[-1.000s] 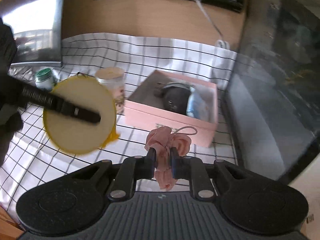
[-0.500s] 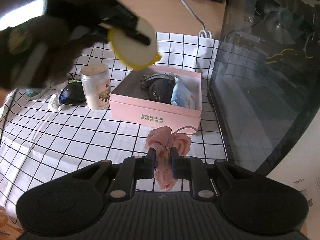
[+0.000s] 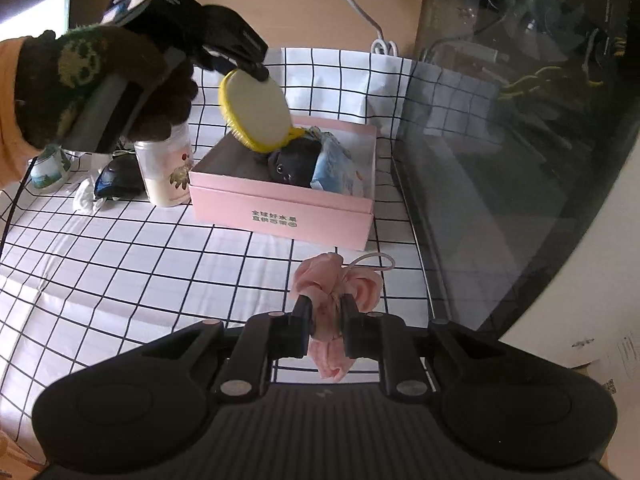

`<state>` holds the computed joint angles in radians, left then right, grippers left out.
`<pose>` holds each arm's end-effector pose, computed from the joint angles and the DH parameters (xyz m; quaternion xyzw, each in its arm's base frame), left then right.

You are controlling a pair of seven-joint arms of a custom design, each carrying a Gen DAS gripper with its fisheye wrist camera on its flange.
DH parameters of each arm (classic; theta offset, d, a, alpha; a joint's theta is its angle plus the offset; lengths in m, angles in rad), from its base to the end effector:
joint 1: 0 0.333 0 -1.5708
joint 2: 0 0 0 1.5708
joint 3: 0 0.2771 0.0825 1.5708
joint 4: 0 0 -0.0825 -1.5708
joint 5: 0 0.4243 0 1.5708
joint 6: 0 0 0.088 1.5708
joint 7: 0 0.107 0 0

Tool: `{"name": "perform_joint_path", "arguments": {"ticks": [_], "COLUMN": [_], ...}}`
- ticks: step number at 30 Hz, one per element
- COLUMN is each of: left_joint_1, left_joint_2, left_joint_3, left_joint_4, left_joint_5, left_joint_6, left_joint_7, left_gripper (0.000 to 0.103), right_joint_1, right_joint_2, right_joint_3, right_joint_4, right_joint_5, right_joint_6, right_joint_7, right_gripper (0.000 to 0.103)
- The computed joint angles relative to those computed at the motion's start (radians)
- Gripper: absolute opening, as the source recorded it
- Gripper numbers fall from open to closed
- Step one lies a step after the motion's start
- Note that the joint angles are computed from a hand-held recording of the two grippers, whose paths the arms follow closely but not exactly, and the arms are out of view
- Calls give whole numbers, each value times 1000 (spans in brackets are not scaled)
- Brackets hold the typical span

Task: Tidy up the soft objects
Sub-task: 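Lower the pad into the pink box and open the left tool while the right tool carries the scrunchie, then lower the pink scrunchie into the pink box and open the right tool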

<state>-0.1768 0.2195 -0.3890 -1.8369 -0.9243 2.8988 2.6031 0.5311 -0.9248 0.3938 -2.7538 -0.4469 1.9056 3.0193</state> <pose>0.6073 -0.3117 0.4404 -0.3565 0.8052 -0.4518 0.1434 0.2579 0.2533 0.4350 -0.4679 0.8074 -0.3378 0.1226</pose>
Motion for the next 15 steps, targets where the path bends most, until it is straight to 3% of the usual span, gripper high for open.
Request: {"name": "perform_joint_path", "arguments": {"ticks": [3, 9, 12, 15], "left_joint_1": [47, 59, 52, 48], "left_joint_2": [-34, -125, -181, -248], "left_joint_3": [-20, 53, 108, 172], "left_joint_4": [-2, -45, -100, -188], "left_joint_5": [-171, -413, -465, -465], "left_joint_6": [-81, -266, -320, -378], "left_joint_7": [110, 236, 244, 235], "left_gripper": [32, 32, 32, 32], "right_joint_1": [-5, -47, -91, -166], "right_joint_2": [12, 13, 10, 29], "right_joint_3": [-1, -4, -17, -48], "right_joint_4": [4, 10, 13, 25], "right_joint_5": [-15, -75, -133, -197], "right_joint_6": [24, 69, 117, 227], "right_joint_7": [-8, -25, -48, -69], "right_gripper": [15, 15, 15, 15]}}
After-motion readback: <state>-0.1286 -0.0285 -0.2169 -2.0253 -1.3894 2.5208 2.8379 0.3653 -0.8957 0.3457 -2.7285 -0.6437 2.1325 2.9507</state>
